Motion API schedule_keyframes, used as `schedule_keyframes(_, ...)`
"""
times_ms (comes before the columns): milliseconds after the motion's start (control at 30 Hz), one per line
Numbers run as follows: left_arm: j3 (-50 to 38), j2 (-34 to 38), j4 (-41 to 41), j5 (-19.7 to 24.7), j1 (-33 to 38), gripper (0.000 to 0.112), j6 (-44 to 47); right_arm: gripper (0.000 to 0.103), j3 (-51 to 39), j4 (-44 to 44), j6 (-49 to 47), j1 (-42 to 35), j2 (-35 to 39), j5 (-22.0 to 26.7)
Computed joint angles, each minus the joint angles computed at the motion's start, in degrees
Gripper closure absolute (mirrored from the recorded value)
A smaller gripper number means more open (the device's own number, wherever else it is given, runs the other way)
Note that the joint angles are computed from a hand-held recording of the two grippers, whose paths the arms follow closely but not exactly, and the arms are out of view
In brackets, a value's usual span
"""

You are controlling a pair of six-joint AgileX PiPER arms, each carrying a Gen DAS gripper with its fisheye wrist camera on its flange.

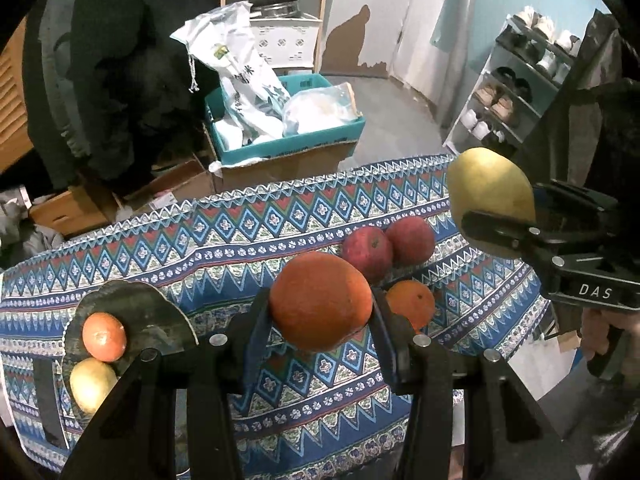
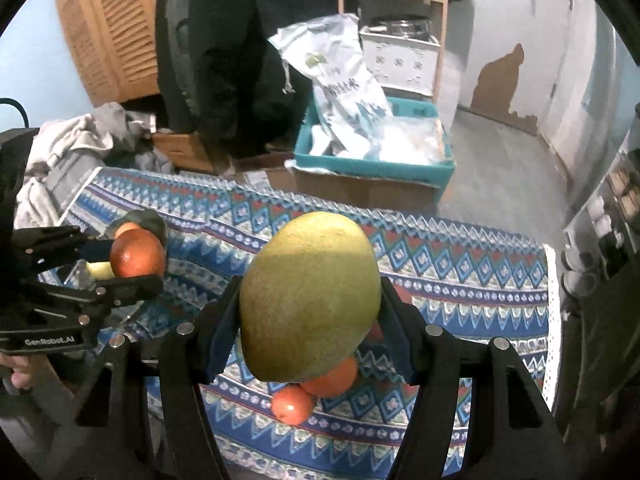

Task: Organize fruits
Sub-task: 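Lift the orange with the left tool while the right tool lifts the mango, then carry the orange and mango over the glass bowl with both tools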

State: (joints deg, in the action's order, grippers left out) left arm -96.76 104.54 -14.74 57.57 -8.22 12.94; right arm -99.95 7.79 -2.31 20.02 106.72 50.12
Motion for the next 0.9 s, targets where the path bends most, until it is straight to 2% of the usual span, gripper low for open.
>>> schedule_keyframes(433,1.4,-2.6,-1.6,0.7,4.7,0.064,1.0,0.039,-7.2,0.3,0.1,3.8,3.1,2.7)
schedule_keyframes(900,4.6,-4.6,-3.5,0.5,11.1,0.064,2.7,0.039,-23.7,1.0,0.7,9.1,12.5,9.7)
